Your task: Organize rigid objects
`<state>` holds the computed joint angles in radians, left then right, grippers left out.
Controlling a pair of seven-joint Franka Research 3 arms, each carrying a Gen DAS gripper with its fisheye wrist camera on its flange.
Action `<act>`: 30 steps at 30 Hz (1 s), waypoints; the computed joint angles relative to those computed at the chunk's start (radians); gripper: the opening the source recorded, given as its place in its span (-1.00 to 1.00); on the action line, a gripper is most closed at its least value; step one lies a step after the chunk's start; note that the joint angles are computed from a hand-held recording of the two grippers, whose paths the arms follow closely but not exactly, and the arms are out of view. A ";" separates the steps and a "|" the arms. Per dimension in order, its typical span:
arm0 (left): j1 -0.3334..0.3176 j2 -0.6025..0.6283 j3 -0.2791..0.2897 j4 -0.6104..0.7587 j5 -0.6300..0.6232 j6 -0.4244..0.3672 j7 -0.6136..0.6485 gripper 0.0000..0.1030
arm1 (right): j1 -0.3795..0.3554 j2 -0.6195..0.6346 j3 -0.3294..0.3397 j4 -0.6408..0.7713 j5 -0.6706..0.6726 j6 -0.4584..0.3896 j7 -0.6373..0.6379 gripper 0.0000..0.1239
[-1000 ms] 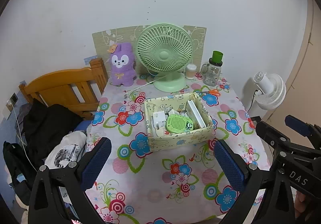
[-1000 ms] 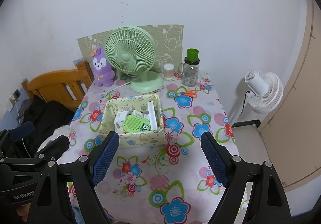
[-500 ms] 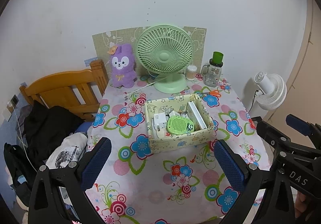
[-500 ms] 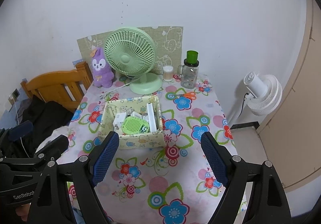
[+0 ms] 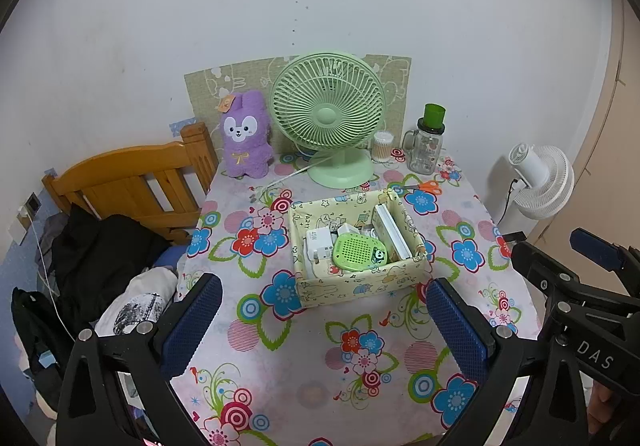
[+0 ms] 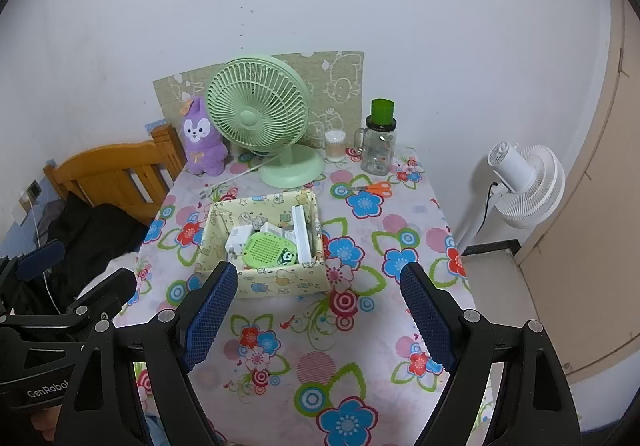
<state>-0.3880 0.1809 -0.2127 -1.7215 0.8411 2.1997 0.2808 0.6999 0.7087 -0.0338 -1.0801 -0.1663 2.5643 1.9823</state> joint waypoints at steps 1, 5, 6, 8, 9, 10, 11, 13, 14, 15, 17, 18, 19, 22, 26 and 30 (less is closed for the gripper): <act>0.001 -0.002 0.000 -0.003 -0.001 0.002 -0.001 1.00 | 0.001 0.000 0.000 0.001 0.000 -0.003 0.001 0.38; 0.001 -0.001 0.000 -0.002 0.001 0.006 -0.003 1.00 | 0.002 0.000 -0.002 -0.001 -0.002 0.002 0.004 0.38; 0.000 0.001 0.000 0.000 0.003 0.005 -0.003 1.00 | 0.001 0.000 -0.002 -0.001 -0.002 0.004 0.004 0.38; 0.000 0.002 0.001 0.001 0.005 0.004 -0.002 1.00 | 0.001 0.000 -0.003 -0.004 -0.003 0.007 0.004 0.38; 0.000 0.002 0.001 0.001 0.004 0.004 -0.001 1.00 | 0.000 0.000 -0.003 -0.005 -0.003 0.009 0.003 0.38; 0.000 0.002 0.001 0.001 0.002 0.004 0.000 1.00 | -0.001 0.001 -0.003 -0.004 -0.003 0.007 0.001 0.38; -0.001 0.002 0.001 0.001 0.005 0.005 -0.003 1.00 | -0.001 0.002 -0.003 -0.005 -0.003 0.008 0.000 0.38; -0.002 0.005 0.002 0.004 0.007 0.003 -0.002 1.00 | -0.002 0.004 -0.002 -0.002 0.000 0.009 0.000 0.38; -0.002 0.005 0.002 0.004 0.009 0.003 -0.003 1.00 | -0.004 0.001 -0.001 -0.007 0.001 0.012 -0.001 0.38; -0.002 0.005 0.002 0.004 0.010 0.004 -0.003 1.00 | -0.003 0.001 -0.002 -0.008 0.000 0.014 -0.001 0.38; -0.002 0.005 0.003 0.003 0.010 0.005 -0.002 1.00 | -0.002 0.001 -0.004 -0.009 -0.001 0.014 0.001 0.38; -0.002 0.005 0.003 0.003 0.011 0.005 -0.002 1.00 | -0.003 0.001 -0.002 -0.008 0.000 0.014 -0.002 0.38; -0.002 0.005 0.003 0.004 0.010 0.004 -0.002 1.00 | -0.003 0.002 -0.003 -0.006 0.000 0.013 -0.001 0.38; -0.002 0.006 0.003 0.004 0.010 0.004 -0.001 1.00 | -0.003 0.004 -0.003 -0.005 0.000 0.015 -0.002 0.38; -0.002 0.005 0.003 0.004 0.010 0.005 0.000 1.00 | -0.003 0.006 -0.003 -0.004 0.003 0.019 0.003 0.38; -0.001 0.005 0.003 0.004 0.008 0.006 0.002 1.00 | -0.002 0.009 -0.004 0.003 0.004 0.013 0.002 0.38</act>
